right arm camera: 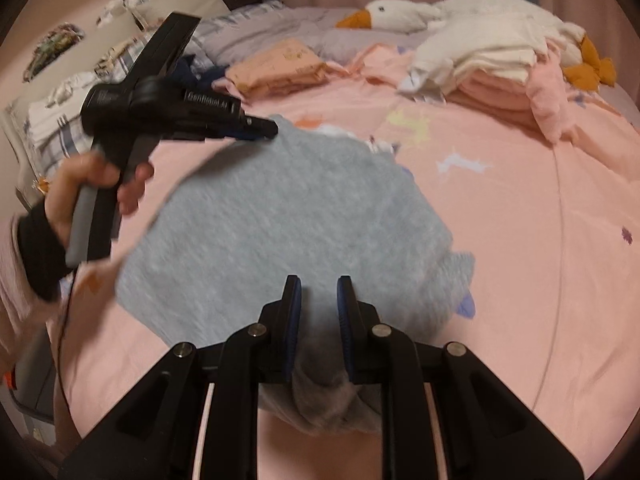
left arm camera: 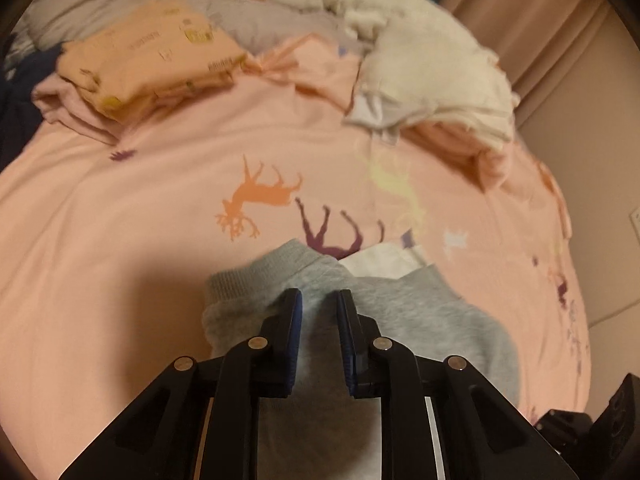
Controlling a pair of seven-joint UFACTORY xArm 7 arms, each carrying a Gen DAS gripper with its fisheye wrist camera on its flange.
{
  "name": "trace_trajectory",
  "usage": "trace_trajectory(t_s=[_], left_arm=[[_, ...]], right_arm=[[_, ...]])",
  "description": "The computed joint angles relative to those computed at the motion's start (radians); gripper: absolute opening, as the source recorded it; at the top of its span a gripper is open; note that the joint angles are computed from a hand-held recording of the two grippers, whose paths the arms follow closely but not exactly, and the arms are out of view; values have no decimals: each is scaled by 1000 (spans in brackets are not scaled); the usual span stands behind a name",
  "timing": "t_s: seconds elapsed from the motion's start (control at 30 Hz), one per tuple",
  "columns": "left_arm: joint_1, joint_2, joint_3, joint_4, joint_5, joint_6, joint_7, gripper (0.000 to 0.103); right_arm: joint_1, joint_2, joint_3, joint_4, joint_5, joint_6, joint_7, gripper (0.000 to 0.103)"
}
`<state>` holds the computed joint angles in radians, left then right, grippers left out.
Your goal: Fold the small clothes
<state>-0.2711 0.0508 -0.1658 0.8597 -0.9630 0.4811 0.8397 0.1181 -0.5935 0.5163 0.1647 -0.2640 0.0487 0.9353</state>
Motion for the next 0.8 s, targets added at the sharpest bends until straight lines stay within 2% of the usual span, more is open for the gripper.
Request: trace_trajectory(t_s=[0.1, 0.23, 0.33, 0.43, 0.57, 0.8], left_arm=[[-8, 25, -8, 10, 49, -27, -27, 19], [0, 30, -17, 6, 8, -50, 3, 19], [-4, -12, -19, -30, -16, -77, 20, 19], [-25, -99, -12, -100, -36, -112, 64, 19], [-72, -223, 36, -198, -86, -106, 153, 19], [-121, -449, 142, -368, -61, -19, 174, 19]], right_arm=[[23, 5, -22, -30, 17, -7, 14, 15], [-36, -21, 74, -80, 44, -82, 113, 15], [-37, -29, 91, -84, 60, -86, 147, 15], [-10, -39, 79, -58, 52, -9, 148, 15], [11, -54, 72, -36, 23, 67, 180, 18], [51, -91, 54, -42, -11, 124, 269, 18]])
